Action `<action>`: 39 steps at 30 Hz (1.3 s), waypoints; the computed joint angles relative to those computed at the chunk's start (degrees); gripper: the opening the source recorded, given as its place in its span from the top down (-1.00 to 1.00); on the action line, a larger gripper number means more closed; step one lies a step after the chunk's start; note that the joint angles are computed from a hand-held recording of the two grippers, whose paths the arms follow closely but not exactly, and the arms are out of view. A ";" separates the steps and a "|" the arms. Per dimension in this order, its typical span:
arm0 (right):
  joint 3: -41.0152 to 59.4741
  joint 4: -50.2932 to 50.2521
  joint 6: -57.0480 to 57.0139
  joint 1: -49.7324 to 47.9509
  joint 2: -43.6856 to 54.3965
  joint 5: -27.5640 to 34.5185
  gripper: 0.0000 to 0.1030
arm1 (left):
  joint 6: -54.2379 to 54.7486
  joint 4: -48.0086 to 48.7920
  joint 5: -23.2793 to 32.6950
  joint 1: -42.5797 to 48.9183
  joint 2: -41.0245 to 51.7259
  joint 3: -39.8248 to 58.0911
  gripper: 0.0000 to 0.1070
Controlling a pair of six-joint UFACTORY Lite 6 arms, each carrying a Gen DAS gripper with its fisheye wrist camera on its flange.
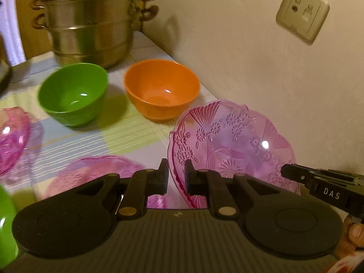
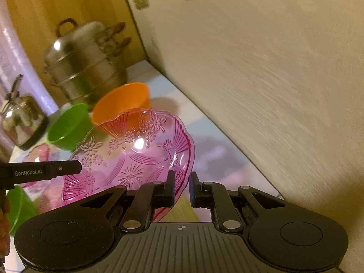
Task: Organize plates and bowls
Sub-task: 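Lift the pink plate with both tools, lower it onto the middle pink plate, open both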
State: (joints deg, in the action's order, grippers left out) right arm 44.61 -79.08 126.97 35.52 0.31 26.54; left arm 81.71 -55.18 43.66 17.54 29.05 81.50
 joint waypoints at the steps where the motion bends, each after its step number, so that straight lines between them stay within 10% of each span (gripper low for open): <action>1: 1.00 1.66 -2.12 0.77 0.05 0.49 0.76 | 0.04 0.03 0.39 0.93 -0.91 -0.49 0.77; 21: 21.01 10.39 -21.57 8.61 16.13 -3.61 0.77 | 4.65 -3.25 1.56 22.76 -5.67 -8.67 0.77; 39: 37.20 12.22 -30.45 4.37 35.36 -9.54 0.77 | 14.86 -17.30 -10.47 20.50 -0.88 -12.58 0.77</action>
State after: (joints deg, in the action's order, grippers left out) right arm 81.81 -66.87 96.52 39.89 35.67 17.00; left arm 96.57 -72.48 33.19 38.04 28.17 68.92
